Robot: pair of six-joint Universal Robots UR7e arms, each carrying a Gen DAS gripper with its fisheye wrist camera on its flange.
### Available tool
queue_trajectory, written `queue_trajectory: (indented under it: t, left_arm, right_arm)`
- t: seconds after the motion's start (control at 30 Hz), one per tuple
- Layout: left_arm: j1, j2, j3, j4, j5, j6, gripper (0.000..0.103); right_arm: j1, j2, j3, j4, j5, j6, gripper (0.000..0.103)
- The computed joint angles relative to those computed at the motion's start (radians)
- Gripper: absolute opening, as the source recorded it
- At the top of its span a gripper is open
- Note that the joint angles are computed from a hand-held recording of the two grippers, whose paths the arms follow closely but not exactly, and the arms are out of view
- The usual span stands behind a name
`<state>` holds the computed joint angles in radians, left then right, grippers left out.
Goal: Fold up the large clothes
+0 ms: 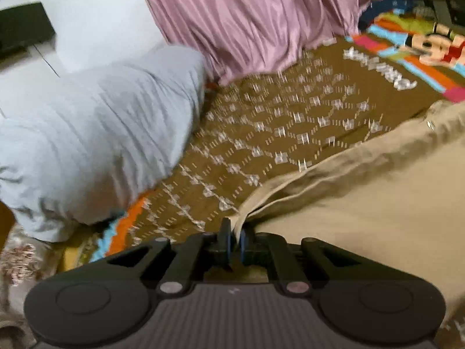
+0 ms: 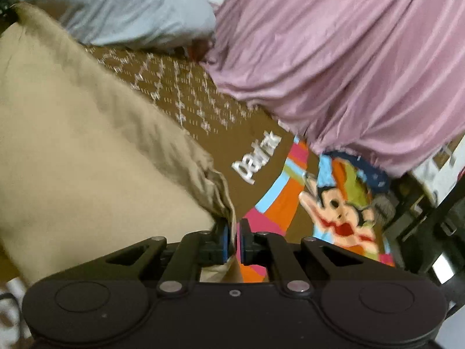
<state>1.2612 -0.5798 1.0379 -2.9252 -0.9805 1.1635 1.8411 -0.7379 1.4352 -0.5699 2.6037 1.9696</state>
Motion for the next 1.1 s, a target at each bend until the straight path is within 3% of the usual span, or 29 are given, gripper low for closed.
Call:
queue_trajectory:
  t: [0.13,0.23,0.27,0.3,0.33,0.37,0.4,0.47,0.57,0.7,0.83,1.0,1.1]
  left_arm:
    - [0.022,0.094,-0.151,0.14,0.035,-0.076,0.01]
    - [0.032,0.1,-0.208,0.269,0.028,-0.176,0.013]
    - [0.034,0.089,-0.208,0.297,0.014,-0.2,0.021]
    - [0.039,0.073,-0.209,0.339,-0.013,-0.236,0.045]
    - [0.044,0.055,-0.212,0.385,-0.045,-0.277,0.062]
    - [0.05,0.041,-0.207,0.401,-0.076,-0.304,0.087]
    - [0.057,0.018,-0.188,0.388,-0.116,-0.328,0.096]
    - [0.069,-0.024,-0.15,0.358,-0.179,-0.348,0.099]
    - [0.076,-0.079,-0.091,0.308,-0.177,-0.368,0.102]
    - [0.094,-0.18,0.035,0.268,-0.178,-0.427,0.103]
    - [0.118,-0.232,0.122,0.264,-0.159,-0.477,0.102]
    - [0.127,-0.187,0.108,0.28,-0.04,-0.559,0.102]
    - [0.133,-0.165,0.089,0.253,-0.06,-0.589,0.102]
  right_arm:
    - [-0.058,0.084,-0.167,0.271,-0.008,0.269,0.009]
    - [-0.078,0.093,-0.203,0.382,-0.047,0.463,0.025]
    - [-0.081,0.075,-0.185,0.407,-0.083,0.546,0.037]
    - [-0.083,0.054,-0.161,0.409,-0.117,0.602,0.049]
    - [-0.082,0.021,-0.116,0.388,-0.154,0.642,0.054]
    - [-0.079,-0.006,-0.077,0.356,-0.178,0.649,0.061]
    - [-0.072,-0.037,-0.028,0.312,-0.197,0.646,0.071]
    - [-0.063,-0.106,0.079,0.21,-0.254,0.645,0.089]
    - [-0.042,-0.18,0.209,0.079,-0.294,0.64,0.1]
    - [-0.021,-0.216,0.297,0.07,-0.317,0.666,0.102]
    - [-0.005,-0.182,0.316,0.073,-0.272,0.614,0.102]
    - [-0.041,-0.135,0.297,0.004,-0.227,0.6,0.102]
    - [-0.065,-0.125,0.285,-0.087,-0.171,0.608,0.102]
